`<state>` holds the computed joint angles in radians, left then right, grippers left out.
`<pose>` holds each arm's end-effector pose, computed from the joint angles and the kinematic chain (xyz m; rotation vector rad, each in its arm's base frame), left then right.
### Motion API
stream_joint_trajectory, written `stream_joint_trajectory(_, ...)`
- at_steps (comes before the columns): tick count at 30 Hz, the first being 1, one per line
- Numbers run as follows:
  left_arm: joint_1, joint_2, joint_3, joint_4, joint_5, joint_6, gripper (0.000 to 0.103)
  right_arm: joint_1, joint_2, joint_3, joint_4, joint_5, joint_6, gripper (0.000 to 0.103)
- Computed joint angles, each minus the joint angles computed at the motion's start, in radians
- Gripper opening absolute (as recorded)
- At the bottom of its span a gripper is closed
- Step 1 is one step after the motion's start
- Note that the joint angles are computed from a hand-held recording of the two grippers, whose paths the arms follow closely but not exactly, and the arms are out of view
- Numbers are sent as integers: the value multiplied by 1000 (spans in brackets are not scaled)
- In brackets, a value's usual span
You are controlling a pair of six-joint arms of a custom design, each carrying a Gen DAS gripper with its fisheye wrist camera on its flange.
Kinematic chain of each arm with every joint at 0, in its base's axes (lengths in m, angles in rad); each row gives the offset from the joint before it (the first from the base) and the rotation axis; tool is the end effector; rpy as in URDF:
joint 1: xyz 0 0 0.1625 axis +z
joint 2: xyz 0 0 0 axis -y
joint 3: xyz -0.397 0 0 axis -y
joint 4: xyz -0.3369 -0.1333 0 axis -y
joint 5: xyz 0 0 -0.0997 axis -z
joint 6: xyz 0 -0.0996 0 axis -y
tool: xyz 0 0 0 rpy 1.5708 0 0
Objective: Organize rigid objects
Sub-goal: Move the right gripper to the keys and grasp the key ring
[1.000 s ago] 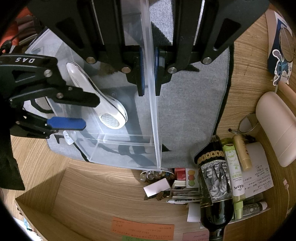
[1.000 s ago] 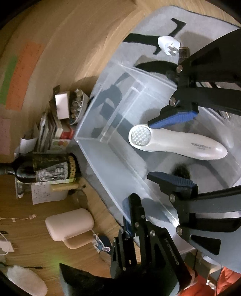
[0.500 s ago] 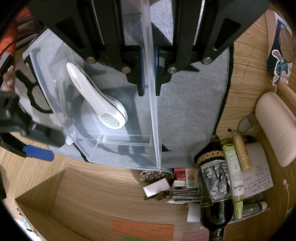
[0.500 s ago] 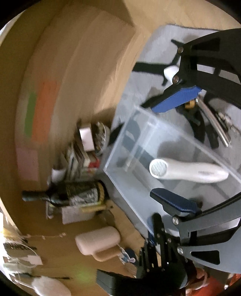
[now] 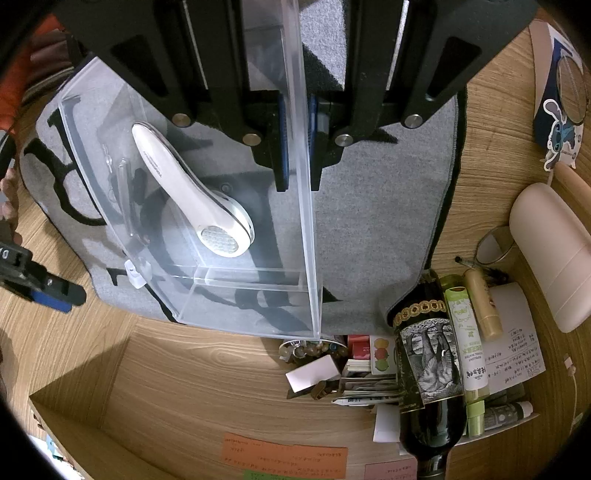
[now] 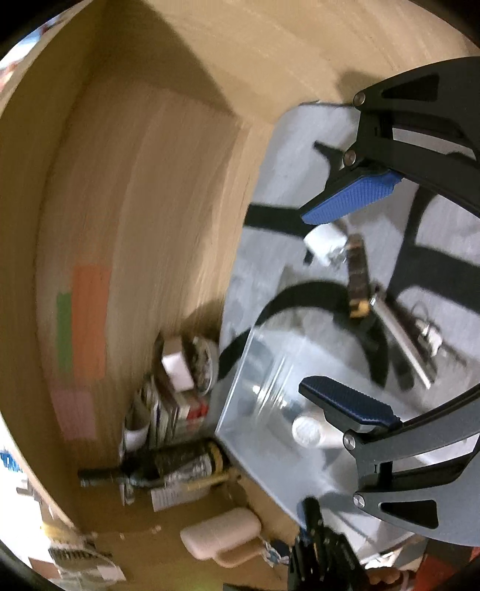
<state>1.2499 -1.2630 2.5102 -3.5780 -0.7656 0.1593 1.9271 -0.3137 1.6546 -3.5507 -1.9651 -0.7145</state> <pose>0.0851 -0.3942 0.2401 0.1618 2.2554 -0.9641 0.2946 -0.5191 -0.0574 1.1564 -2.2799 0.7397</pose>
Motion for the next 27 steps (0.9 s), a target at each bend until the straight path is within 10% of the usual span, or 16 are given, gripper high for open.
stream_joint_trajectory(21,-1,-1,-1,0,2,4,7,-93,19,118,113,-92,-47,82)
stream_joint_trajectory(27,0,1,-3,-2,1,4,7,-108,25,110,132,-55,-21,66)
